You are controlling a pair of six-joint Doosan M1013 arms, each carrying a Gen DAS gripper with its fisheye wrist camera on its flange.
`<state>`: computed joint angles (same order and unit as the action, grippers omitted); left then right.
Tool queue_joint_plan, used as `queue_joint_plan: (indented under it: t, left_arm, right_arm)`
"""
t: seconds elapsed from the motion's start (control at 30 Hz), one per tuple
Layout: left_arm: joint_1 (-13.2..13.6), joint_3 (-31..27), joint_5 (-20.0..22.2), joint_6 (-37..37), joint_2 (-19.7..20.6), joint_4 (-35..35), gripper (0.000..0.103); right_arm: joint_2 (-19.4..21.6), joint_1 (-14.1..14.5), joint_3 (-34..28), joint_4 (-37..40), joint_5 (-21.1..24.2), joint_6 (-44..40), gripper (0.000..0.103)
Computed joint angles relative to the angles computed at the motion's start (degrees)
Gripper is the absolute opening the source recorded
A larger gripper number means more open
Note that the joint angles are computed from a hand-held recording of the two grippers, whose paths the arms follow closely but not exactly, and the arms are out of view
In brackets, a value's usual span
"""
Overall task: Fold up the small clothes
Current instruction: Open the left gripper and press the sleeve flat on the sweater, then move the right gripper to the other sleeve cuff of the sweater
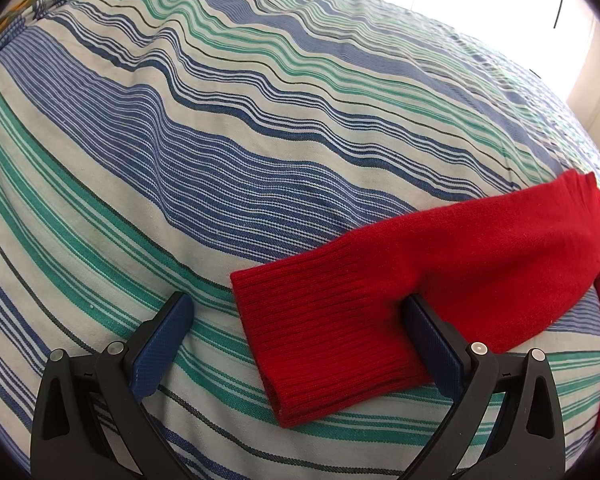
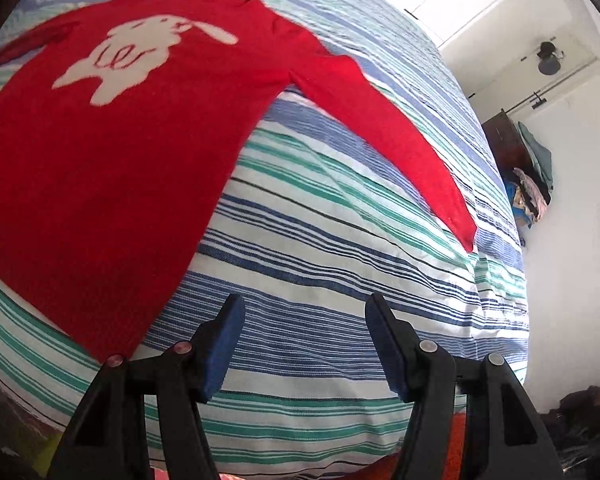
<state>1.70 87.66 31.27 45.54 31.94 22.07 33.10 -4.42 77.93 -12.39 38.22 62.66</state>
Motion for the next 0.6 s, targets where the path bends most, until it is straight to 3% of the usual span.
queue_joint_plan:
  t: [0.23,0.43,0.6]
  left_arm:
    - [-0.2,-0.1,0.1,-1.3,0.0,1.3,0.103]
    - [-0.6,0.0,0.3,-2.9,0.0,2.1,0.103]
    - [0.0,-3.0,5.9,4.4,0.8,-4.8,0.103]
  right_arm:
    - [-2.6,-1.9,3.3,9.8,-5.2,-7.1,0.062]
    - [-3.7,-2.7,4.6,16.1,-6.7,-12.9,0.062]
    - [-4.2,-3.6,5.1,20.5,-7.1,-15.8,0.062]
